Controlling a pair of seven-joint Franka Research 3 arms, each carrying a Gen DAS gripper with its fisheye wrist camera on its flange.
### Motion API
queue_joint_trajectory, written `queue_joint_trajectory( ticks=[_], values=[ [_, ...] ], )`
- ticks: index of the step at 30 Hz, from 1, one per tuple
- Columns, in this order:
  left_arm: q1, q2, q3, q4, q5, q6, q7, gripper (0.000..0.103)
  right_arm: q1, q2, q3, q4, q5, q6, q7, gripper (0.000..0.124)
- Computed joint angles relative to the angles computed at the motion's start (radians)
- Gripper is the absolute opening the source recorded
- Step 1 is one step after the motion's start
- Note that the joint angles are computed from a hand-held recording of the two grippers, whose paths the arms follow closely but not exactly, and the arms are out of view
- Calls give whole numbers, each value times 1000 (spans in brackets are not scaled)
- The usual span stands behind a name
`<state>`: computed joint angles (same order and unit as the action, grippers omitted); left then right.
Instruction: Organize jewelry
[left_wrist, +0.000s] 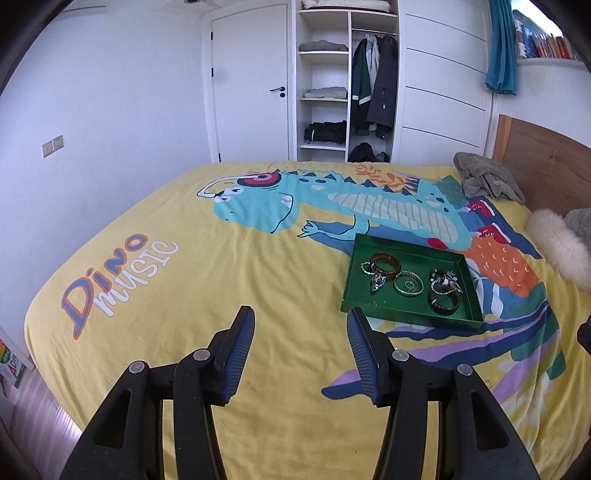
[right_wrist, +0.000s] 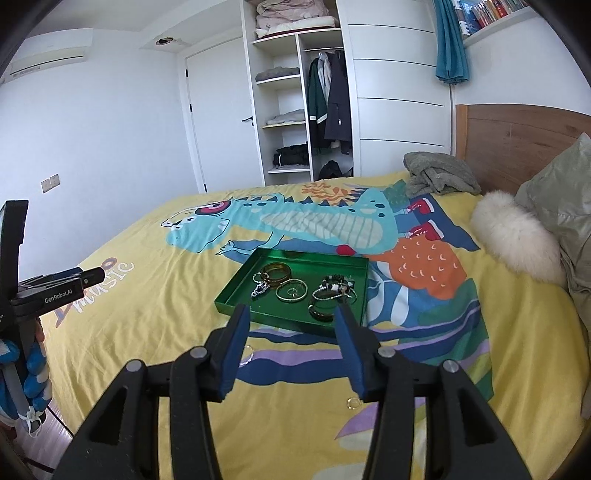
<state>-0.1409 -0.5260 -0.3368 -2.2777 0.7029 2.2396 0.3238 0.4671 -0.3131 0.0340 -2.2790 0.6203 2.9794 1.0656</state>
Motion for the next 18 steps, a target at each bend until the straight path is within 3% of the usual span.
queue_joint_trajectory(
  ticks=[3,18],
  values=[
    [-18,-46,-9,-38,-20,-14,-19,52,16,-56,-9,-57,15,5,-10,54],
    [-75,-181,-66,-111,-58,-78,-82,57,35,-299,-28,-260,-52,12,15,55]
  ],
)
